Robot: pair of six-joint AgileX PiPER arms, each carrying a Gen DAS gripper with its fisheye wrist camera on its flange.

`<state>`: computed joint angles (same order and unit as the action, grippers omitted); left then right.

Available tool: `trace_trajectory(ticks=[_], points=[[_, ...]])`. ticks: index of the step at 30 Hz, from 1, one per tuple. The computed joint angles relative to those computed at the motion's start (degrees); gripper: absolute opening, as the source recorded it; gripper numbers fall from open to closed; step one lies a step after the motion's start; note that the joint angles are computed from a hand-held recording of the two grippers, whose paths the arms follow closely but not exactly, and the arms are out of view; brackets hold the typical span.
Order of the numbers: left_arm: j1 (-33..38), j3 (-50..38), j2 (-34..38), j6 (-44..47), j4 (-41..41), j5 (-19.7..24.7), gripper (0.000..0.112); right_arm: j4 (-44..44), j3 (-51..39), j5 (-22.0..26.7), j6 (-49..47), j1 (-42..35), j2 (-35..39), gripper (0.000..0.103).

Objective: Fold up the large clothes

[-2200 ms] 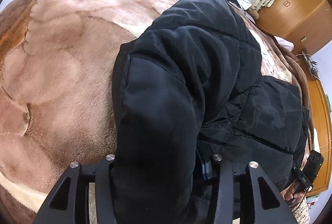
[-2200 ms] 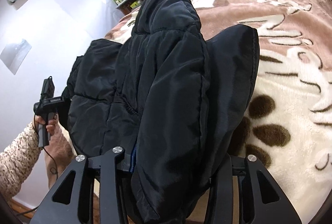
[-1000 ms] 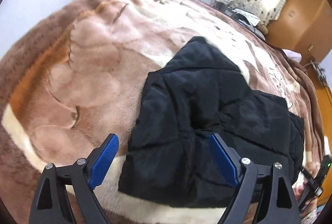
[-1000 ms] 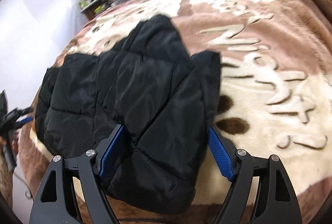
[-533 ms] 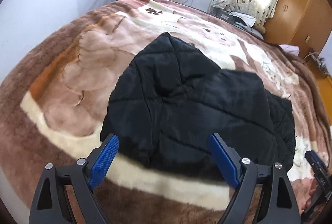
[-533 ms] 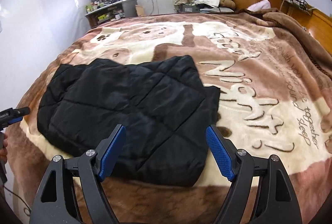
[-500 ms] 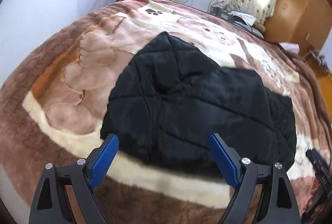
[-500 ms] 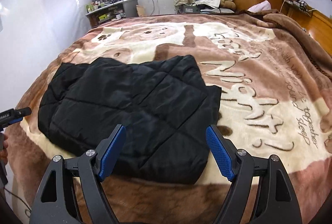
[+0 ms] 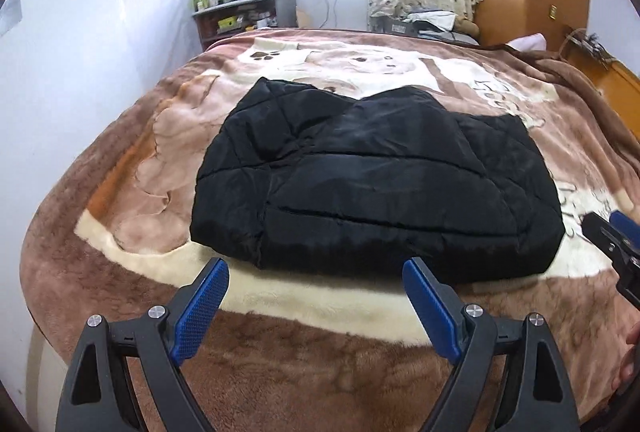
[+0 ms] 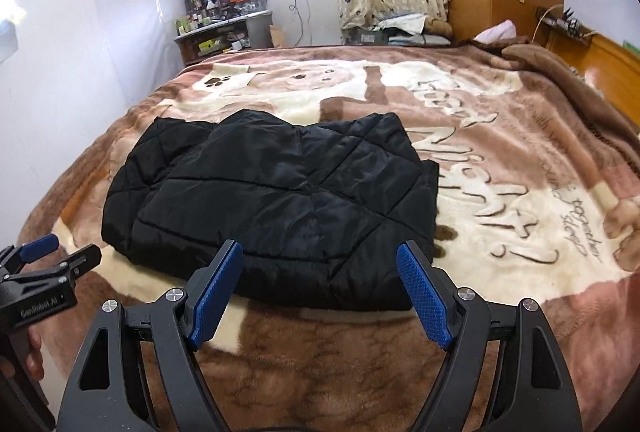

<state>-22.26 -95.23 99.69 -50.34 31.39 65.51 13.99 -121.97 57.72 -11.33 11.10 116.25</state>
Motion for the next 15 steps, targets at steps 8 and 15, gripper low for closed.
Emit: trace_trajectory(ticks=[8,15], points=[[-4.1,-0.5,0.5,-2.6,1.9,0.8,0.089,-0.2,8.5,-3.4,-0.2,0.4,-5.1,0.079],[-4.9,-0.6,0.2,-3.8,1.5,-0.1,0.089,0.4,11.9,-4.2,0.1,0.1,-6.6,0.079]])
